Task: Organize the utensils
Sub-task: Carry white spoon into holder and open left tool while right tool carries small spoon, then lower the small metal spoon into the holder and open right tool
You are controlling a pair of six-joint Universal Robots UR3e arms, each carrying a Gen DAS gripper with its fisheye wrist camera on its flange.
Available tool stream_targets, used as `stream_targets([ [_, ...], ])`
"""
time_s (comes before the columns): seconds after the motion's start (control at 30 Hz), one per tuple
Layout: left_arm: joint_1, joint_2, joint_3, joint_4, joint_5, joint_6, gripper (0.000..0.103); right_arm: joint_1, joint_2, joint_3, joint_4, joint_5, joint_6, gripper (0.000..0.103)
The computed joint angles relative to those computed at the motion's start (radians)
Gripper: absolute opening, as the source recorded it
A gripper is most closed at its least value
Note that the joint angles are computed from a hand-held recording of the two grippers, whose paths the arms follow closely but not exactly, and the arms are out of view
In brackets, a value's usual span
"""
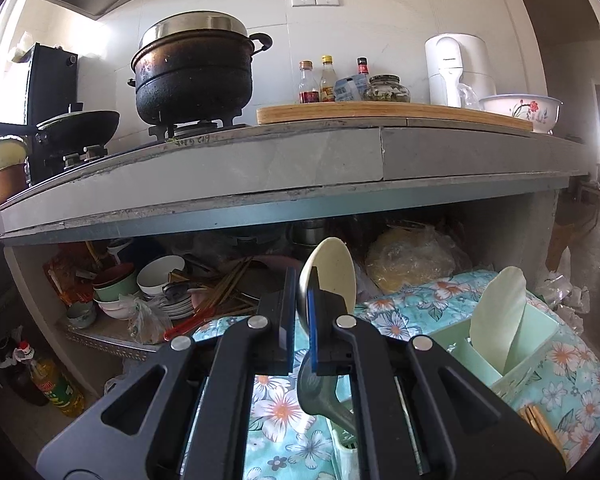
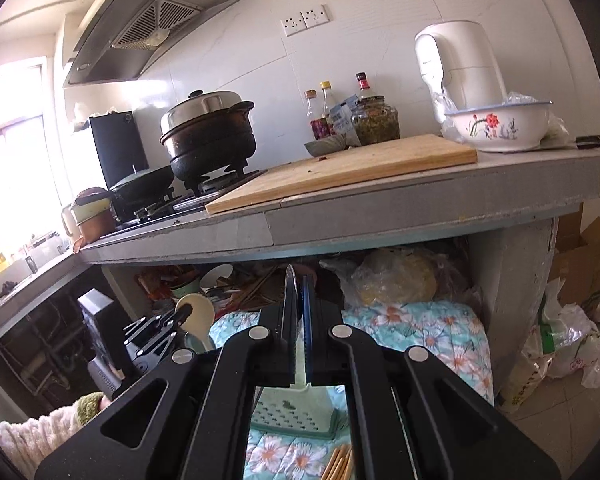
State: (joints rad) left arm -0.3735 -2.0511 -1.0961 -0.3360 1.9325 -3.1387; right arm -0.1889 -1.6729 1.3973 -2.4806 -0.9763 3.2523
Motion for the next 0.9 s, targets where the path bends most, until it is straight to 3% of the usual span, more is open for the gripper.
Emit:
stream_targets([
  [0.1,0.016,0.036,-0.047,-0.012,-0.05,-0.022,0.005,0.069,0.095,-0.098,-0.042,-0.096,0.002,0.003],
  [0.23,0.047,0.08,-0.091,-0.051,-0.119,-0.068,0.025,0.152,0.208,-0.217,-0.064,-0.215,-0.012,0.003],
  [0.43,0.109,0.195,-0.22,-0.06,-0.228,-0.144,0.038,0.247,0.333,-0.33,-0.082,-0.353,-0.048,0.003],
  [0.73,0.17,0.433,-0.528,0.068,-0.309,-0.192,0.057,0.368,0.441,-0.345,-0.151,-0.525,-0.148,0.003],
  [0.9,0.195,0.554,-0.664,0.106,-0.354,-0.202,0.063,0.399,0.457,-0.309,-0.174,-0.549,-0.182,0.003],
])
